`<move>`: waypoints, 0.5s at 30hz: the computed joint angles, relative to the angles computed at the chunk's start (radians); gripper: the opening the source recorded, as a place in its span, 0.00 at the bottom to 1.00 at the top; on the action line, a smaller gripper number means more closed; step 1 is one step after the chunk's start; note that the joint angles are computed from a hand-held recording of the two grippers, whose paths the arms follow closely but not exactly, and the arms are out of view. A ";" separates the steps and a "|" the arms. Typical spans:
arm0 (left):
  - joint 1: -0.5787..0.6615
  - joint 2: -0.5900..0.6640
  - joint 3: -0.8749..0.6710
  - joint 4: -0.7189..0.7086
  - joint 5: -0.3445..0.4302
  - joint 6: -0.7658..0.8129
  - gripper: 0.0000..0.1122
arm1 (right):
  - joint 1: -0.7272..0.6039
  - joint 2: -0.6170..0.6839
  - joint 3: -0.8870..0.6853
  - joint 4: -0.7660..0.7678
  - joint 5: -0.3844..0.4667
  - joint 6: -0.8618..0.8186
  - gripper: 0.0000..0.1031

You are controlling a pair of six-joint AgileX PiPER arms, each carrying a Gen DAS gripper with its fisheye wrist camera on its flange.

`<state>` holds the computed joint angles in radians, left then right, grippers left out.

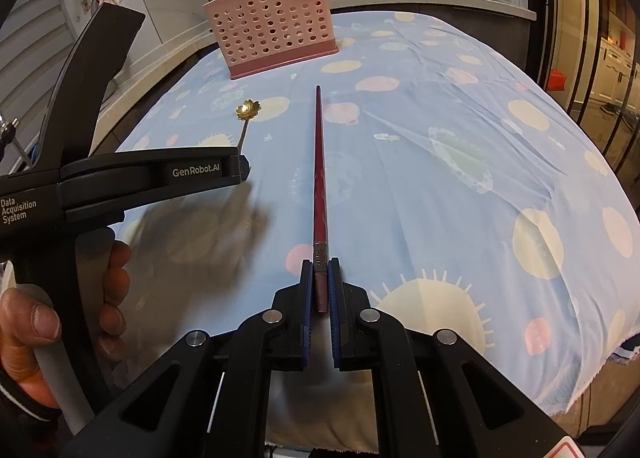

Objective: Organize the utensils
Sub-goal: 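Grasp the dark red chopstick with the right tool while the left tool grasps the gold spoon, then lift the gold spoon and dark red chopstick and carry them toward the pink holder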

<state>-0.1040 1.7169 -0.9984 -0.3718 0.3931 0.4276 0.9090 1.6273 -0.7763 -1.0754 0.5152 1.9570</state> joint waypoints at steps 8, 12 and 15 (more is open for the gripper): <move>0.064 -0.017 0.006 -0.156 0.073 0.163 0.09 | 0.002 -0.006 0.003 -0.001 0.002 0.003 0.07; 0.100 -0.062 0.041 -0.202 0.103 0.216 0.09 | 0.010 -0.018 0.004 0.000 0.011 0.004 0.07; 0.131 -0.109 0.069 -0.227 0.125 0.247 0.09 | 0.024 -0.040 0.005 -0.002 0.028 0.004 0.07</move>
<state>0.0275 1.6080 -0.9297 -0.5991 0.5180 0.6745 0.9330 1.5877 -0.7714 -1.0773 0.5433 1.9609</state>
